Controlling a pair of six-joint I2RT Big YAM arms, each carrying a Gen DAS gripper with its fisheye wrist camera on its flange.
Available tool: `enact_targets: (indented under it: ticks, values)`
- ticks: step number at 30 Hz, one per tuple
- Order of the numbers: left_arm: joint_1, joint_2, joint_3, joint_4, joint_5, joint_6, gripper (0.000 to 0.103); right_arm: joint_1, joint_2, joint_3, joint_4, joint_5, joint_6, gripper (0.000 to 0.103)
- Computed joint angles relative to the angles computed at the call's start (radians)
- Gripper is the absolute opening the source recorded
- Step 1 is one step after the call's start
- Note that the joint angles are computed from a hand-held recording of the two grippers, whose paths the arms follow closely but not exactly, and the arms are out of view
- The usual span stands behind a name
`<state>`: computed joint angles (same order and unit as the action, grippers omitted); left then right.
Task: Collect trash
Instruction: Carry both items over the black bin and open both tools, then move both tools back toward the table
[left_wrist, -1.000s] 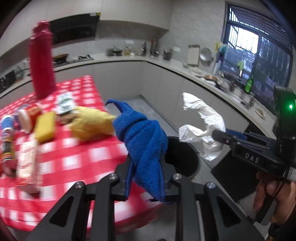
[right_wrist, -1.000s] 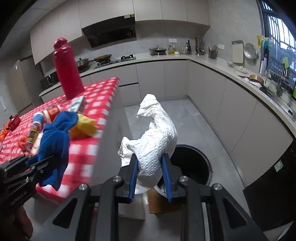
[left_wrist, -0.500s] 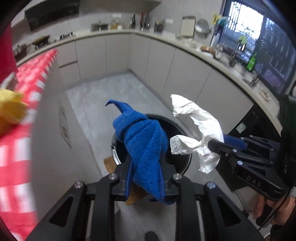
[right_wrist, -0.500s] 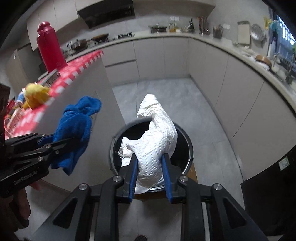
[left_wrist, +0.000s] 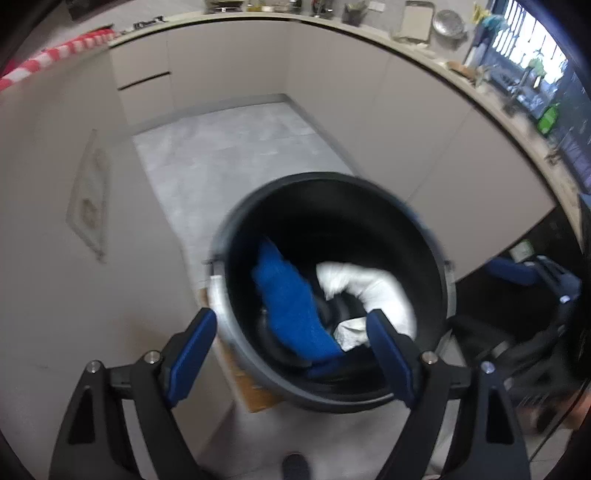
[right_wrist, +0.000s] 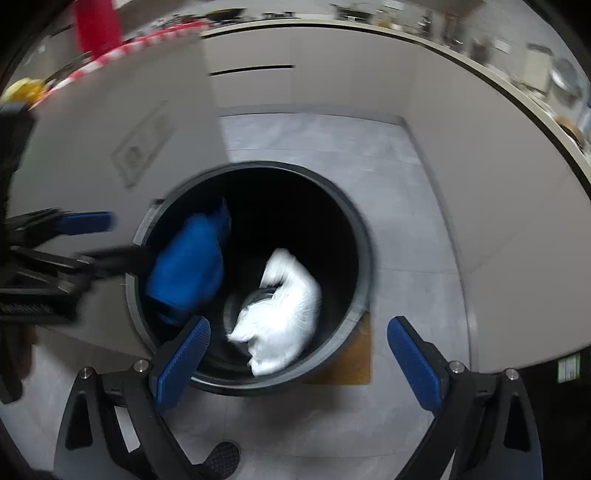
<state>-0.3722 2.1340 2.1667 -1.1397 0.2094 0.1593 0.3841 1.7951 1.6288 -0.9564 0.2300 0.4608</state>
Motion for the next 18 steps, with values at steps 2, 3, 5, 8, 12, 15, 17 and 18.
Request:
enact_targets:
  ticks: [2, 3, 5, 8, 12, 15, 17, 18]
  values:
    - [0.005, -0.015, -0.023, 0.008, -0.017, -0.010, 0.088, -0.012, -0.030, -0.046, 0.004, 0.016, 0.041, 0.100]
    - [0.004, -0.020, -0.032, 0.010, -0.027, -0.009, 0.098, -0.016, -0.034, -0.051, -0.004, 0.012, 0.056, 0.103]
    - [-0.003, -0.042, -0.072, 0.025, -0.069, 0.001, 0.103, -0.017, -0.050, -0.069, -0.005, 0.012, 0.088, 0.103]
    - [-0.013, -0.073, -0.115, 0.026, -0.090, -0.009, 0.103, -0.013, -0.061, -0.068, -0.019, 0.020, 0.129, 0.103]
    - [-0.031, -0.106, -0.130, 0.020, -0.099, -0.010, 0.103, -0.009, -0.095, -0.089, -0.013, 0.043, 0.185, 0.103]
    - [-0.045, -0.123, -0.110, 0.016, -0.130, 0.002, 0.103, -0.002, -0.112, -0.069, -0.041, 0.072, 0.208, 0.103]
    - [-0.046, -0.149, -0.107, 0.017, -0.127, 0.012, 0.103, 0.005, -0.143, -0.068, -0.038, 0.089, 0.238, 0.103]
    - [-0.046, -0.146, -0.087, 0.016, -0.125, 0.015, 0.103, 0.013, -0.153, -0.065, -0.038, 0.101, 0.256, 0.103]
